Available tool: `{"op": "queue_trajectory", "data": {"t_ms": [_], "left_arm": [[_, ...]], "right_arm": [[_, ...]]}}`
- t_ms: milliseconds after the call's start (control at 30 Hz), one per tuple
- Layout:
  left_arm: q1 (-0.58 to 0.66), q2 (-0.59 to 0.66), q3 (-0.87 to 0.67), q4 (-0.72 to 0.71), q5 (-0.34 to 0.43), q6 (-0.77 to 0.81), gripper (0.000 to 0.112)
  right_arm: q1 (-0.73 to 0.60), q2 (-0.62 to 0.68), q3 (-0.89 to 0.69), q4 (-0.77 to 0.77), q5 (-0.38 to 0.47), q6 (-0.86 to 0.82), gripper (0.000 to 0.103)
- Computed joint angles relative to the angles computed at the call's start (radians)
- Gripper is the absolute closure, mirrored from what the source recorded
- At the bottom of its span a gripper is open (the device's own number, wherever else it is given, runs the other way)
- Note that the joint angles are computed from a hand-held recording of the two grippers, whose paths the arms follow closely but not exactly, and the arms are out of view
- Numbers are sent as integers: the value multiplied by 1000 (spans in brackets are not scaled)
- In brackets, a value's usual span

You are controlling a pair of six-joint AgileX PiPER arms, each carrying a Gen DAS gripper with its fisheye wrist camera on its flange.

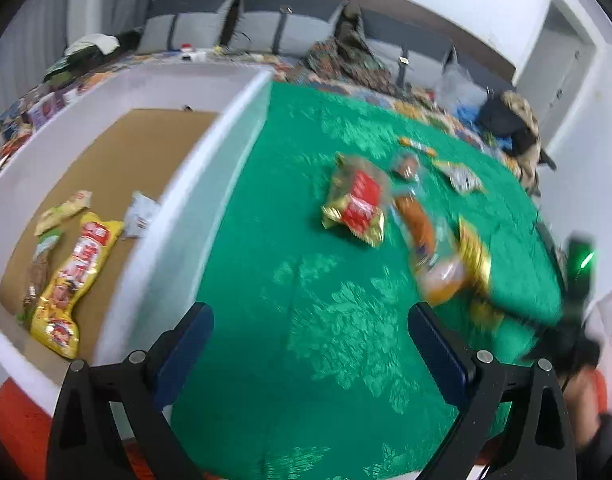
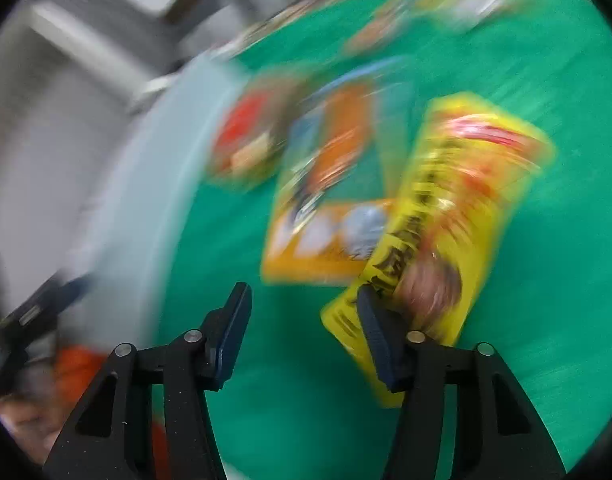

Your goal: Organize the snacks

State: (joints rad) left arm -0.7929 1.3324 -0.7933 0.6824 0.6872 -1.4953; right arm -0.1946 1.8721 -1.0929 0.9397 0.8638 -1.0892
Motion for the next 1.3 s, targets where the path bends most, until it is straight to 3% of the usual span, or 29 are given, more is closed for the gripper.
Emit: {"op": "queue_trajectory", "data": {"t_ms": [67, 167, 200, 233, 333, 433, 467, 567, 900, 1067, 1133, 1300], "left_arm": [[22, 68, -28, -62, -51, 77, 15], [60, 190, -82, -152, -107, 203, 15], [76, 224, -95, -185, -124, 247, 15], [91, 269, -109, -216, -150, 285, 15], [96, 359, -143, -220, -178, 311, 15], [71, 421, -186, -159, -155, 264, 14], [59, 440, -203, -124, -139, 239, 14], [24, 491, -245, -45, -79, 191, 9], [-25, 475, -154, 274, -116, -137, 9], [-32, 474, -141, 320, -118, -185, 9], [-33, 479, -144, 326, -115, -193, 9], [-42, 482, -145, 340, -107, -217, 9]], "right_arm": [[-59, -27, -18, 36, -63, -59, 42], [-155, -46, -75, 58, 16, -146, 38], [-165, -73, -50, 75, -1, -199, 36], [-180, -102, -14, 99, -36, -270, 34], [-188, -178, 137, 182, -281, -486, 34], [-169, -151, 157, 131, -459, -450, 34], [-174, -118, 128, 115, -477, -427, 34], [-193, -80, 68, -34, -476, -250, 34], [-178, 50, -106, -569, -545, 357, 34], [-193, 80, -123, -472, -577, 272, 25], [-203, 89, -120, -348, -589, 156, 20], [-277, 152, -229, -262, -417, 142, 12]]}}
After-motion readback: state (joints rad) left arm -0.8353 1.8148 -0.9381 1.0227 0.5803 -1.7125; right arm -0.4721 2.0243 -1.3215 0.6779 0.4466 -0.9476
